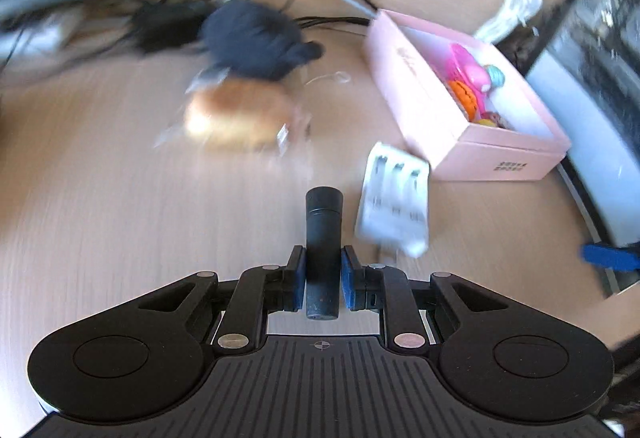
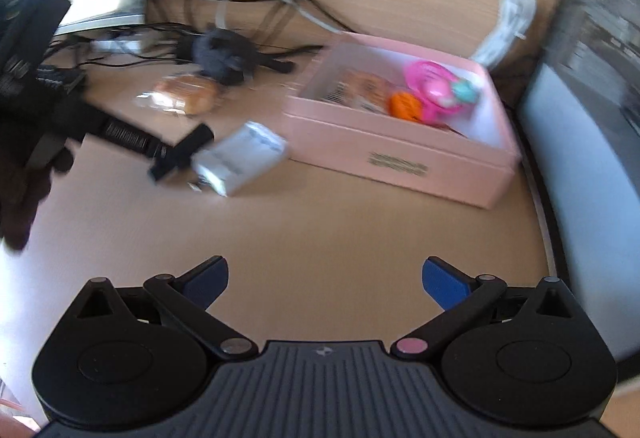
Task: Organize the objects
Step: 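Grasp the black cylinder beside the white charger with the left gripper, then grasp the white battery charger with the right gripper while the left holds the black cylinder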
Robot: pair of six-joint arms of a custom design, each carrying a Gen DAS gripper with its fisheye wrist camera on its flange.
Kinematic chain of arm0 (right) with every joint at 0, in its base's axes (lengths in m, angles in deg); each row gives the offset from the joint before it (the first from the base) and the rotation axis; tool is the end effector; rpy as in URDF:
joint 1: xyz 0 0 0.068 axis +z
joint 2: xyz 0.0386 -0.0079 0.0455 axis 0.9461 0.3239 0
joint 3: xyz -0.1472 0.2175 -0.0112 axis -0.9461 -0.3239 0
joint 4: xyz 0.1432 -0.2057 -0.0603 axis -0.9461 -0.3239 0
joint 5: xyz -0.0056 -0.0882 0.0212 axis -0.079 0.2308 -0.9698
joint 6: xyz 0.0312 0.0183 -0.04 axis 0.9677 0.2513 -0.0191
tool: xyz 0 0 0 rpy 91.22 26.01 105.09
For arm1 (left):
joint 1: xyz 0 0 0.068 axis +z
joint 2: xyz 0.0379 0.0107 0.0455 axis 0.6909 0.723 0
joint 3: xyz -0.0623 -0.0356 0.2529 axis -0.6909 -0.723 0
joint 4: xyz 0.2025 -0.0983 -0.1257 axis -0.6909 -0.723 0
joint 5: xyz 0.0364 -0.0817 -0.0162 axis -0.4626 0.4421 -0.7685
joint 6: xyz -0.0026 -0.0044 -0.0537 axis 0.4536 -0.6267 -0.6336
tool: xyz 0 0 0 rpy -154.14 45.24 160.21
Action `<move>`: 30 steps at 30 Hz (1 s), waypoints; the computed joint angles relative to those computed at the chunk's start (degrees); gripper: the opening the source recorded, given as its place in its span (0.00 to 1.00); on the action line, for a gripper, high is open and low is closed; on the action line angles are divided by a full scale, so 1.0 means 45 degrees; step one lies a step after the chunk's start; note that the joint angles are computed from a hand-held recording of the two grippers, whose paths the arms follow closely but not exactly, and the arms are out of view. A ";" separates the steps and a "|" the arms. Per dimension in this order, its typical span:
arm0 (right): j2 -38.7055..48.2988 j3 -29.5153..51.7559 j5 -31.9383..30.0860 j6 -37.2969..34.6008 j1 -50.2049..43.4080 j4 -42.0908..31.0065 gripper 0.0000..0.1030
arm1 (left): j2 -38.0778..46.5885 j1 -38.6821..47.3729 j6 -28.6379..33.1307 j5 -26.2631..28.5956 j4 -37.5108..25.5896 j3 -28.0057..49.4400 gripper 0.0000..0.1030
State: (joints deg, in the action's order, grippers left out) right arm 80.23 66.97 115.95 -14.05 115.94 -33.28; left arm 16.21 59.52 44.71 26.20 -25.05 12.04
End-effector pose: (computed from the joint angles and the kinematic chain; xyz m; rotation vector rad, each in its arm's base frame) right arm 0.1813 0.1551 0.1561 -0.0177 2.4234 -0.0914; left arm 0.3062 0.0660 0.1246 0.4116 2.5037 -0.5489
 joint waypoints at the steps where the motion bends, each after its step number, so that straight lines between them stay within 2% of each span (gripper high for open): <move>1: 0.0348 0.0200 -0.0261 -0.0193 -0.0068 0.0256 1.00 | -0.0245 0.0400 0.0072 0.0287 -0.0200 -0.0300 0.21; 6: 0.1651 0.0588 -0.1270 -0.1471 0.0122 0.2173 1.00 | -0.1827 0.1537 0.0347 0.0009 0.0423 -0.2103 0.21; 10: 0.2335 0.0844 -0.1413 -0.1689 0.0180 0.2973 1.00 | -0.2482 0.2569 0.0326 -0.0499 0.0505 -0.2551 0.21; 12: 0.2579 0.0978 -0.1188 -0.1824 0.0200 0.3337 1.00 | -0.2461 0.3004 0.0286 -0.0358 0.0407 -0.2544 0.21; 16: 0.3932 0.2010 -0.1323 -0.2225 -0.0198 0.3879 1.00 | -0.2824 0.3035 0.0234 -0.0567 0.0420 -0.2805 0.21; 20: 0.5563 0.3523 -0.1468 -0.1670 -0.0935 0.4094 1.00 | -0.2941 0.2671 -0.0181 -0.0894 0.0818 -0.2972 0.21; 23: 0.6734 0.4972 -0.1909 -0.0704 -0.1545 0.3297 1.00 | -0.3012 0.2310 -0.0422 -0.1165 0.1139 -0.3099 0.21; 25: 0.7252 0.5585 -0.2102 -0.0323 -0.1780 0.2919 0.93 | -0.2956 0.2181 -0.0434 -0.1183 0.1251 -0.3103 0.21; 27: 0.7425 0.5740 -0.1996 -0.0398 -0.1739 0.2718 0.76 | -0.2827 0.2214 -0.0387 -0.0987 0.1270 -0.3057 0.21; 30: 0.6787 0.4952 -0.2026 -0.1065 -0.1417 0.2938 0.53 | -0.2144 0.2566 -0.0259 0.0198 0.0870 -0.2666 0.21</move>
State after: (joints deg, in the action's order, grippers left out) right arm 110.77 89.26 106.83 -18.85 109.57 -20.06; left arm 6.56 71.06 43.55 27.09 -21.14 0.04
